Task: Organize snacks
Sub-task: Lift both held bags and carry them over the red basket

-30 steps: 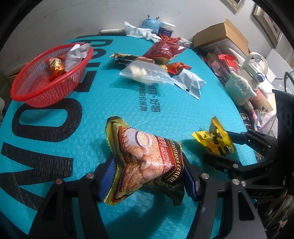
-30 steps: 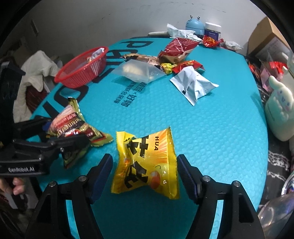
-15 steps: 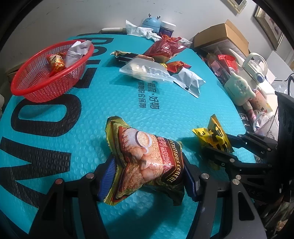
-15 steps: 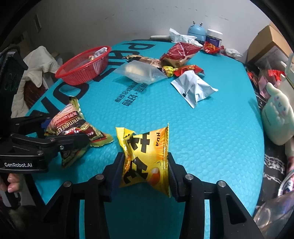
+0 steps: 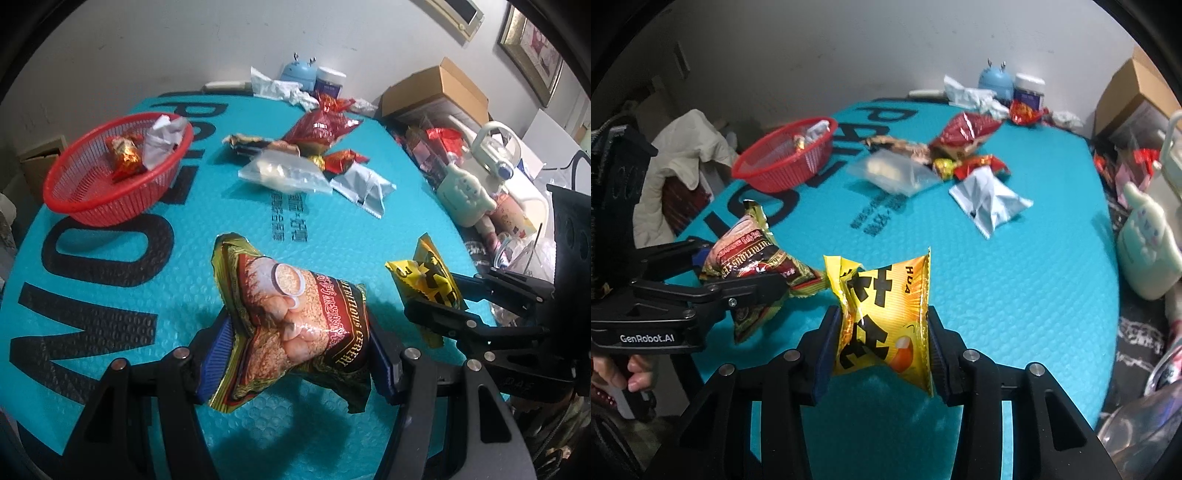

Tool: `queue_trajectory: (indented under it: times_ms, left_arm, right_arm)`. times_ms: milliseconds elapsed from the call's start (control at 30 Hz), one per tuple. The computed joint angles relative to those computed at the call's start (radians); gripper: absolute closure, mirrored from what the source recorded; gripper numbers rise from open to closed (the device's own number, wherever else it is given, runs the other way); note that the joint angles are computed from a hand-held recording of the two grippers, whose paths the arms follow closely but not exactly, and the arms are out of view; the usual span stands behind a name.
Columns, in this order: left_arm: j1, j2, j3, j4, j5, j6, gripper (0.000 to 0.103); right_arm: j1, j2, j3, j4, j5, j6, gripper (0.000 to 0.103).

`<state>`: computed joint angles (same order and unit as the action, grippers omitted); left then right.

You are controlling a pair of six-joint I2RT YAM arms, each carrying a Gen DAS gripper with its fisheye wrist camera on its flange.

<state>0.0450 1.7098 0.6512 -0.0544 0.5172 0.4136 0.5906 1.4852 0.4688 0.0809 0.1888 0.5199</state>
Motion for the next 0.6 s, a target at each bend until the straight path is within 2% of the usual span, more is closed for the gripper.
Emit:
queue_trajectory:
  times_ms: [600]
  left_arm:
    - [0.072, -0.291, -0.001, -0.116, 0.118, 0.0, 0.039]
  right_arm:
    - [0.031, -0.194, 0.098, -0.121, 0.031, -0.133, 0.06]
